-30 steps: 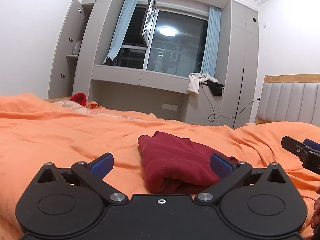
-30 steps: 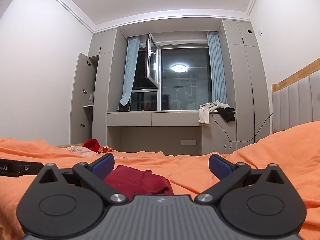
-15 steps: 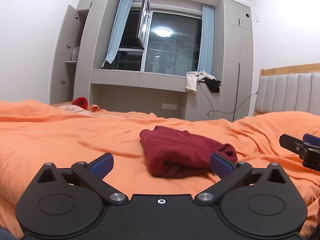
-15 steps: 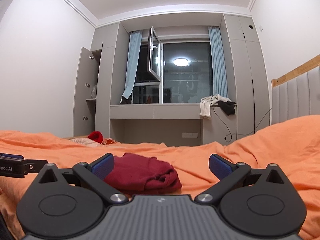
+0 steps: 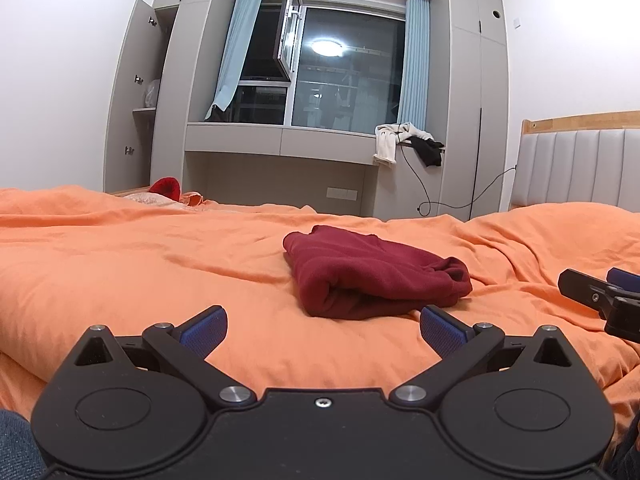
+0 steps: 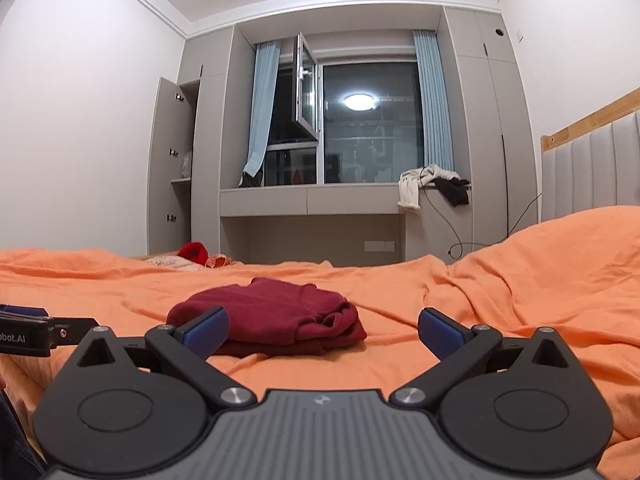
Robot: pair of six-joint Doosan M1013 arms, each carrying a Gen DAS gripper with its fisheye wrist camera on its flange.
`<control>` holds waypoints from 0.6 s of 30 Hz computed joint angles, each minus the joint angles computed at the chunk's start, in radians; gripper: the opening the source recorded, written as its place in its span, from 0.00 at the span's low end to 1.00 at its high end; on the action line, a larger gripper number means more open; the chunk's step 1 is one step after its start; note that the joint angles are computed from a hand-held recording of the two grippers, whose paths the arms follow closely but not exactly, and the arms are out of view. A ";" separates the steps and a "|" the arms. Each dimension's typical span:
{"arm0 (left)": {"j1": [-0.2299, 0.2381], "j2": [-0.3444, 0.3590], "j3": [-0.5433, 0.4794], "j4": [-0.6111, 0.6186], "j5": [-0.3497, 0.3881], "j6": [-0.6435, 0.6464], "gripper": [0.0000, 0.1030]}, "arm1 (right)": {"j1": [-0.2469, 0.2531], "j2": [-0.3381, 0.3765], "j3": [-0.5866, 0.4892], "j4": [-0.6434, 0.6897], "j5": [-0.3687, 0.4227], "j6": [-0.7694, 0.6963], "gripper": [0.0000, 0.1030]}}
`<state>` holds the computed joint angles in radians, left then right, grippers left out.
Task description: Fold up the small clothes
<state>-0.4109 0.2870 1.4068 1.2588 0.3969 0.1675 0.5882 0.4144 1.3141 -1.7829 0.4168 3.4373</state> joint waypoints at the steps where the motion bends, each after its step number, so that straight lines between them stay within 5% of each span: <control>1: 0.000 0.001 -0.001 -0.013 0.002 0.014 0.99 | 0.000 0.001 -0.003 0.025 -0.004 -0.026 1.00; 6: -0.002 0.006 -0.010 -0.075 0.019 0.080 0.99 | 0.001 0.008 -0.016 0.131 -0.018 -0.133 1.00; 18: -0.004 0.008 -0.015 -0.098 0.029 0.106 0.99 | 0.002 0.008 -0.016 0.157 -0.018 -0.152 1.00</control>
